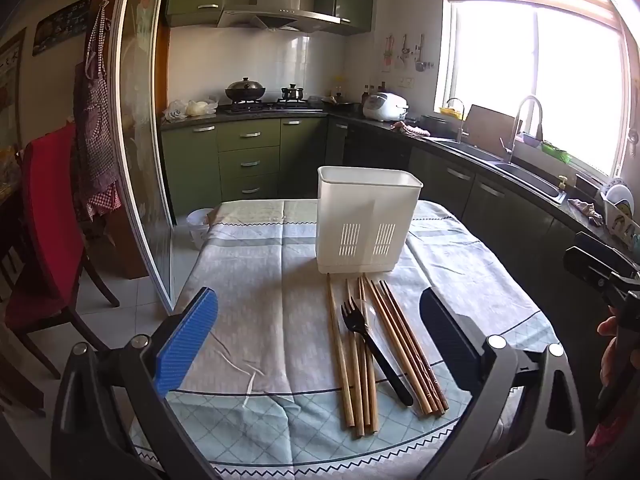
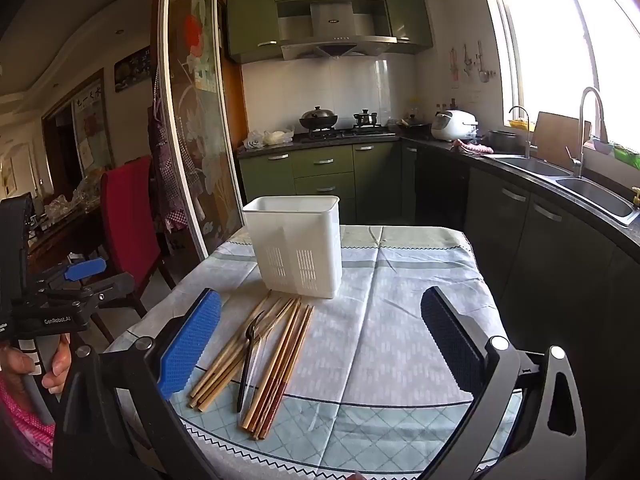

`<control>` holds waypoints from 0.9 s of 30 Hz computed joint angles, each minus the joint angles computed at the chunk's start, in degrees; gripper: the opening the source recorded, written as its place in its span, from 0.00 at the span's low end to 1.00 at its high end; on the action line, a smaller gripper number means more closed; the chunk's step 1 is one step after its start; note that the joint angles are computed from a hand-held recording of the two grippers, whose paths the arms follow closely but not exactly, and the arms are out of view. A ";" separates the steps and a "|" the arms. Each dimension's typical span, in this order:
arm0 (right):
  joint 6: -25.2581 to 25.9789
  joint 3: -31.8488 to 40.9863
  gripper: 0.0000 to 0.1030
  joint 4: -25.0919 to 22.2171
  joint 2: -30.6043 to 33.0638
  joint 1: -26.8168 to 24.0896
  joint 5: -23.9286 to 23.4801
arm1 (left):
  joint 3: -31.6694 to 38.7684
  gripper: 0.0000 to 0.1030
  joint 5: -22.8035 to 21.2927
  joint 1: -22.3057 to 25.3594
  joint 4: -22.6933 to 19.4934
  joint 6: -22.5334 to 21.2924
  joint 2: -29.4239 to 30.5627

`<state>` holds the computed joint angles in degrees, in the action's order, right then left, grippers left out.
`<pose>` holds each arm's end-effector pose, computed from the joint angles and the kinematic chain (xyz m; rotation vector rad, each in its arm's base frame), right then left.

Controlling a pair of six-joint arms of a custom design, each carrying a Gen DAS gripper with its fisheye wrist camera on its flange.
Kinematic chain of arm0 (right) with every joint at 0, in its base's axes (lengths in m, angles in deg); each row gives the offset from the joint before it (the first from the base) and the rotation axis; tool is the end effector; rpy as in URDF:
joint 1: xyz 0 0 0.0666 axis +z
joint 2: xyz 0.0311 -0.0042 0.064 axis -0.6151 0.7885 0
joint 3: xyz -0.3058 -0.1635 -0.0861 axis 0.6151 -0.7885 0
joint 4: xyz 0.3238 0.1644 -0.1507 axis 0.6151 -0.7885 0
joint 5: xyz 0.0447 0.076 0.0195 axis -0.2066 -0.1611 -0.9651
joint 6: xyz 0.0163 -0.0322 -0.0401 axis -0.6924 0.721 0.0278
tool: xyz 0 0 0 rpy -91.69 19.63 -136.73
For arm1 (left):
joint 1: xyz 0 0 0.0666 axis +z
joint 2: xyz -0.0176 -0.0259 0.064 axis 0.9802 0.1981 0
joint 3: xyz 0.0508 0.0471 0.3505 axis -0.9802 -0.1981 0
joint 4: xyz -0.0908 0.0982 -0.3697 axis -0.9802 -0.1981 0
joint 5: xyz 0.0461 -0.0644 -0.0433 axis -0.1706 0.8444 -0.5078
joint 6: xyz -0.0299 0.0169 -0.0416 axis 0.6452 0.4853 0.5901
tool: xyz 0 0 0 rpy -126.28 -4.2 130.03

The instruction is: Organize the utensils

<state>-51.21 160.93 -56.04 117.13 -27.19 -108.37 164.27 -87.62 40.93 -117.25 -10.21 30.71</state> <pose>0.5446 0.1182 0.5627 -0.5251 1.9720 0.5100 0.4811 -0.3421 0.5531 -0.2699 2.0990 0.1017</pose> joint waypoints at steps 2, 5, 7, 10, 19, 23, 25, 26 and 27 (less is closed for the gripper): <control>0.17 0.30 0.96 -0.28 0.16 0.04 0.23 | 1.30 0.93 -0.81 -0.19 -1.07 -0.12 0.87; 0.26 0.55 0.96 -0.46 0.23 0.04 0.68 | 1.98 0.93 -1.27 -0.76 -1.35 0.36 1.17; 0.46 -0.40 0.96 0.39 0.05 0.31 1.42 | 3.69 0.93 -1.83 -1.31 -2.57 0.59 2.22; 0.68 -0.70 0.96 0.60 -0.14 0.31 1.48 | 6.46 0.93 -2.56 -2.33 -4.14 1.05 3.88; 1.11 0.68 0.96 -0.66 0.52 0.62 2.28 | -0.63 0.93 0.44 -0.20 0.12 0.88 -0.36; -0.84 0.34 0.96 0.53 0.31 0.13 1.92 | -0.90 0.93 0.44 -0.18 0.51 0.67 -0.45; -1.49 0.00 0.96 1.30 0.17 -0.05 2.23 | -1.07 0.93 0.27 -0.28 0.75 0.53 -0.59; -1.39 0.14 0.96 1.13 0.23 -0.05 2.69 | -1.08 0.93 0.28 -0.29 0.80 0.57 -0.55; -1.26 0.38 0.96 0.86 0.38 -0.03 3.05 | -1.33 0.93 0.43 -0.22 0.95 0.56 -0.66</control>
<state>-52.47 161.31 -55.18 117.51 -27.22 -105.32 162.94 -87.18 40.71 -116.30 -9.65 30.05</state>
